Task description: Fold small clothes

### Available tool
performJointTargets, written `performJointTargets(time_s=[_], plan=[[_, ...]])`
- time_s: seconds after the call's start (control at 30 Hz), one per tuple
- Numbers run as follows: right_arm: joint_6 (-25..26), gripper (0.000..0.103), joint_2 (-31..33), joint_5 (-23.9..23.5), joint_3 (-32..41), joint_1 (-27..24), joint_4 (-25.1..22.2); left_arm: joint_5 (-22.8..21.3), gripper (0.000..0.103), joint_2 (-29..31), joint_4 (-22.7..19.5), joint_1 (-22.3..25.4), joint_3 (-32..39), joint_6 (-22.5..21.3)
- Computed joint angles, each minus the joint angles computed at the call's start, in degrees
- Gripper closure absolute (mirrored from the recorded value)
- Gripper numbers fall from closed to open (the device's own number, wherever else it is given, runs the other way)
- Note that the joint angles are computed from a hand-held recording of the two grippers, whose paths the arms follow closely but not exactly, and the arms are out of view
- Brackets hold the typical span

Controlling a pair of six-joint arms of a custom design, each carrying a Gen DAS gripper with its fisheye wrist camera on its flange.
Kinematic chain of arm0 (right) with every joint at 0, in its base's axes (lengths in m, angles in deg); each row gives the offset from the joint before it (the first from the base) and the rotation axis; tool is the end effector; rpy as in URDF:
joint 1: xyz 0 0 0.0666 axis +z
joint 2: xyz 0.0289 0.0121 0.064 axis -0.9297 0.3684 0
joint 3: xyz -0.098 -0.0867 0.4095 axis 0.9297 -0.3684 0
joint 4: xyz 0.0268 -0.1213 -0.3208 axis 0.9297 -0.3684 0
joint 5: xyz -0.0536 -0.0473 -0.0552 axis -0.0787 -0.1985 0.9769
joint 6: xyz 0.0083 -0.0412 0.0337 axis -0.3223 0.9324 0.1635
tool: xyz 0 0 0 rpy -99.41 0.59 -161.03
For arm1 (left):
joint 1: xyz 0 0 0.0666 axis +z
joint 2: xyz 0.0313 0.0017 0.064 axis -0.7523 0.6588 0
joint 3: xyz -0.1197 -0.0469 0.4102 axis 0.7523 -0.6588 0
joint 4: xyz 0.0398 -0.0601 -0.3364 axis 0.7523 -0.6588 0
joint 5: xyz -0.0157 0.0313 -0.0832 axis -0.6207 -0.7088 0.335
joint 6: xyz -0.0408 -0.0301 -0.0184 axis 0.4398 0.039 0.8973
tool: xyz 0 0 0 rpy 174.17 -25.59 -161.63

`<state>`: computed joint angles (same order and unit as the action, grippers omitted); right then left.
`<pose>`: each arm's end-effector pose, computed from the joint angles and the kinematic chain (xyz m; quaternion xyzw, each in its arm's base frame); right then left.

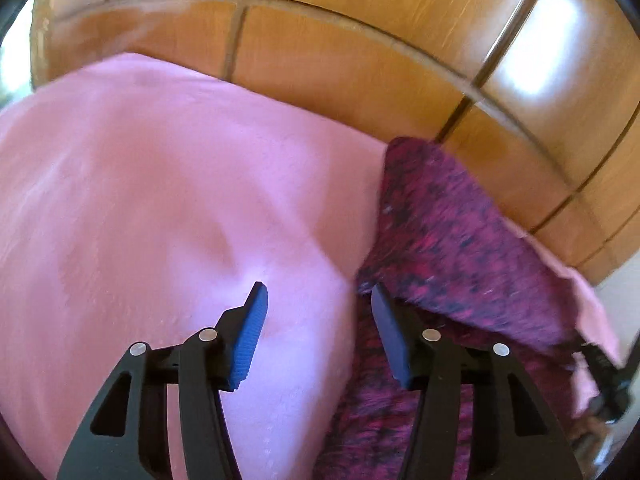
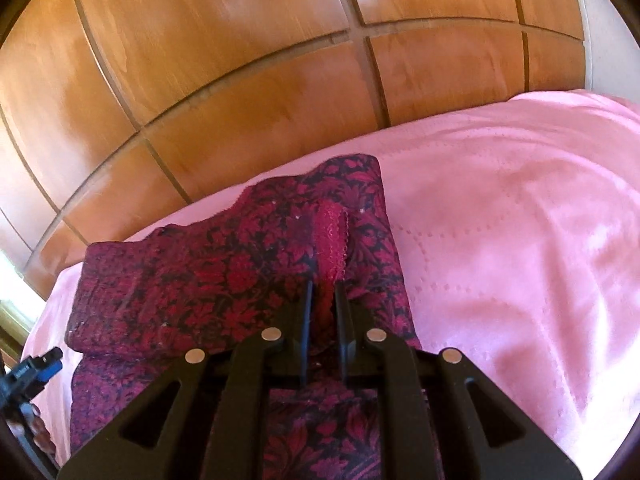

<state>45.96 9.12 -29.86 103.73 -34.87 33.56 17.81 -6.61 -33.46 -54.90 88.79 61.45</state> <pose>0.3236 0.2062 0.4072 0.0623 0.8995 0.1786 0.3938 0.2701 -0.0293 0.4566 -0.2150 0.9073 -0.1207 0.3406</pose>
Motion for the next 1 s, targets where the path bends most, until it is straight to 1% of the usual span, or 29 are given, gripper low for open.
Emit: performJointTargets(time_s=[0.07,0.1,0.17,0.27,0.3,0.33,0.37,0.4,0.47,0.53,0.57,0.6,0.63,0.67,0.7,0.73,0.8,0.87,0.9,0.93,1.0], plan=[[-0.26,0.094,-0.20,-0.23,-0.46,-0.10,0.17,3.93,0.050,0.87,0.80,2.04,0.95,-0.81],[-0.33,0.094,0.04,-0.24,-0.34,-0.10,0.25,7.40,0.050,2.48,0.29,3.74,2.09,-1.07],[-0.01,0.094,0.06,0.38,-0.10,0.29,0.02,11.67,0.050,3.92,1.44,5.64,2.36,-0.14],[0.42,0.093,0.17,0.18,0.42,0.19,-0.24,15.88,0.049,6.83,2.83,7.70,3.49,-0.50],[1.05,0.094,0.25,0.63,0.65,0.31,-0.48,18.35,0.049,8.33,3.01,8.54,4.33,-0.80],[1.54,0.093,0.38,0.97,1.00,0.40,-0.86,18.23,0.049,9.38,2.92,8.84,5.17,-0.27],[2.07,0.093,0.43,1.40,1.42,0.54,-1.45,17.42,0.049,10.23,2.86,8.66,5.99,-0.08],[2.34,0.094,0.42,1.96,1.73,0.79,-1.82,16.26,0.049,11.34,2.71,8.08,7.28,-0.85],[4.01,0.094,-0.06,4.55,2.61,1.82,-2.97,11.03,0.050,12.85,1.72,5.89,9.95,-1.83],[4.52,0.094,-0.52,5.76,2.90,2.42,-3.61,4.88,0.050,14.01,2.32,2.38,11.87,-4.60],[4.67,0.094,-0.31,5.74,3.07,2.36,-4.11,0.53,0.053,14.90,1.54,0.30,12.80,-5.93],[4.57,0.094,0.39,5.44,3.20,2.08,-4.78,-4.02,0.066,16.57,-0.38,-2.11,13.68,-7.10],[4.14,0.094,1.37,4.98,3.05,1.74,-5.14,-5.90,0.068,17.96,-1.69,-3.50,13.88,-7.64],[3.95,0.094,2.06,4.57,2.68,1.54,-4.98,-8.61,0.068,19.18,-2.63,-4.86,13.68,-7.62],[3.94,0.093,2.31,4.37,2.30,1.43,-4.51,-11.86,0.068,19.83,-2.10,-6.29,12.41,-7.67],[3.62,0.093,2.39,4.18,1.65,1.34,-3.46,-14.16,0.068,19.44,-0.33,-7.39,10.75,-7.52],[3.09,0.093,2.22,3.90,1.53,1.24,-3.42,-17.26,0.068,18.49,0.58,-8.78,9.76,-7.61],[3.13,0.090,1.96,3.25,1.40,1.00,-3.47,-18.44,0.068,17.34,0.19,-9.25,10.07,-6.56],[3.15,0.088,1.72,2.94,1.39,0.85,-3.55,-18.88,0.068,16.71,0.34,-9.42,10.23,-7.00],[3.09,0.079,1.32,2.93,1.47,0.72,-3.72,-19.61,0.068,15.63,0.60,-9.71,10.00,-7.77],[3.34,0.068,0.37,4.19,2.30,0.74,-5.14,-20.66,0.068,12.46,3.14,-10.94,8.69,-10.17]])
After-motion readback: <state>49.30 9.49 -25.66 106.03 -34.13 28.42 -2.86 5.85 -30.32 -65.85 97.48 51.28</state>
